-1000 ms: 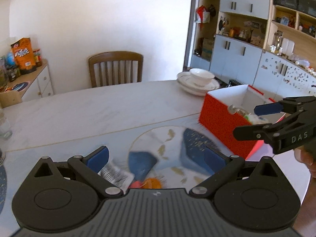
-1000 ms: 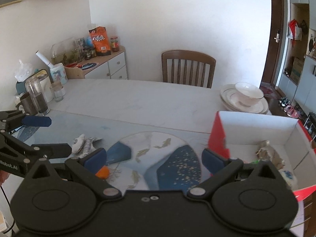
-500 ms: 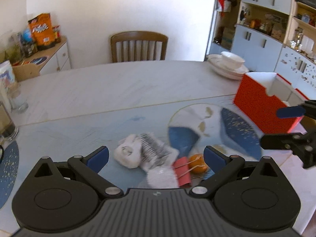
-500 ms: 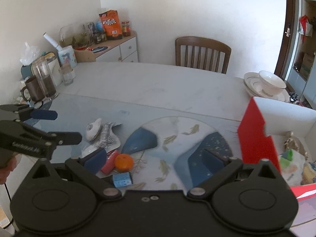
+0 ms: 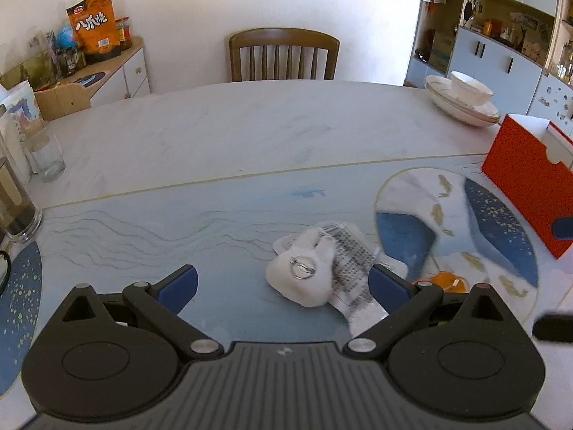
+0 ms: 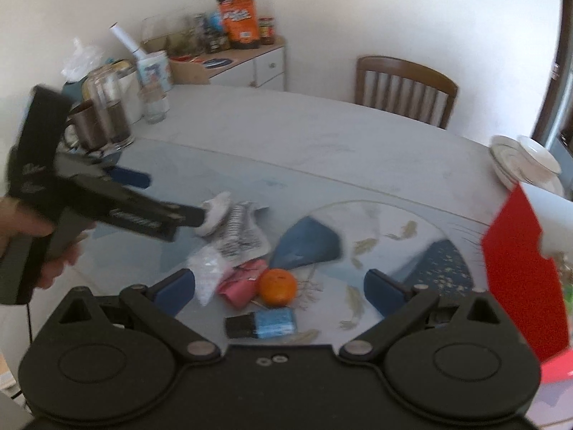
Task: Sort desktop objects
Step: 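Grasp the white plush glove with the left tool while the right tool grasps the clear bead bag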
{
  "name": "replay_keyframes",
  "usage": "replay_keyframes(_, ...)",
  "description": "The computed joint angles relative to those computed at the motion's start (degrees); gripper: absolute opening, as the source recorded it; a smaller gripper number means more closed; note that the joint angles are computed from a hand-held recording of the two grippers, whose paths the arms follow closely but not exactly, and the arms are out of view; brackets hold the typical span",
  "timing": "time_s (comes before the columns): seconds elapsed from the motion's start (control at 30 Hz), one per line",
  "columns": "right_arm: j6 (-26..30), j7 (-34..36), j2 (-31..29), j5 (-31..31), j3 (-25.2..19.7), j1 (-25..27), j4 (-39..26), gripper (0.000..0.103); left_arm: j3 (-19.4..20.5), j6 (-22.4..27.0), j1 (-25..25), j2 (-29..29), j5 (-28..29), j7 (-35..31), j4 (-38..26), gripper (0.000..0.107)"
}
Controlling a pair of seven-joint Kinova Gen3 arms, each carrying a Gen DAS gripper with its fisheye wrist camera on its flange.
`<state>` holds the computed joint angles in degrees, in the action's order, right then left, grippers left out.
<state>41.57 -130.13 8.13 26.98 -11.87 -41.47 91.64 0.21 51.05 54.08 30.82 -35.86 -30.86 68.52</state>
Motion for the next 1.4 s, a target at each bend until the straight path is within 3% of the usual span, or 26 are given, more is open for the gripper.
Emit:
replay_keyframes(0.27, -0.6, 7.9, 4.1, -3.8, -0.6, -1.3, -3.8, 0.100, 0.4, -1.1, -1.6, 1.3, 1.6, -3.4, -0.8, 0.102)
replay_keyframes(0.47, 0.3, 14.1, 7.7, -7.6, 0.0, -2.4, -7.3, 0.094, 0.5, -2.7, -2.7, 1.7, 3.7, -5.4, -0.6, 0.101)
replay_keyframes(0.57, 1.7, 16.4, 9.7, -9.1, 0.6, -3.1, -9.4, 0.085, 0.6, -3.7, -3.3, 1.7, 4.7, -6.5, -0.3, 0.099)
replay_keyframes(0.9, 4.7, 19.2, 13.6, -7.3, 3.5, -6.4, -12.5, 0.070, 0.5, -7.0, -4.7, 1.3, 7.6, -8.8, 1.3, 0.076)
replay_keyframes(1.0, 5.7, 19.0, 14.5, -5.8, 4.2, -7.4, -13.1, 0.057, 0.7, -8.1, -5.0, 1.1, 8.3, -9.5, 1.9, 0.072)
replay_keyframes(1.13, 6.2, 18.8, 15.2, -4.4, 4.6, -8.3, -13.5, 0.050, 1.3, -8.4, -5.8, 1.3, 9.8, -11.4, 1.6, 0.064)
replay_keyframes(1.2, 6.9, 18.7, 15.6, -3.8, 4.8, -8.9, -14.0, 0.042, 1.3, -8.5, -6.0, 1.4, 10.4, -11.9, 1.5, 0.061)
replay_keyframes(1.3, 6.8, 18.1, 15.7, -3.0, 5.1, -9.4, -13.9, 0.039, 1.3, -7.6, -6.0, 1.8, 11.1, -12.7, 0.6, 0.051)
replay_keyframes(1.4, 6.2, 17.4, 15.4, -2.4, 5.2, -9.5, -13.3, 0.038, 1.4, -6.8, -6.2, 2.1, 11.9, -13.6, 0.0, 0.049)
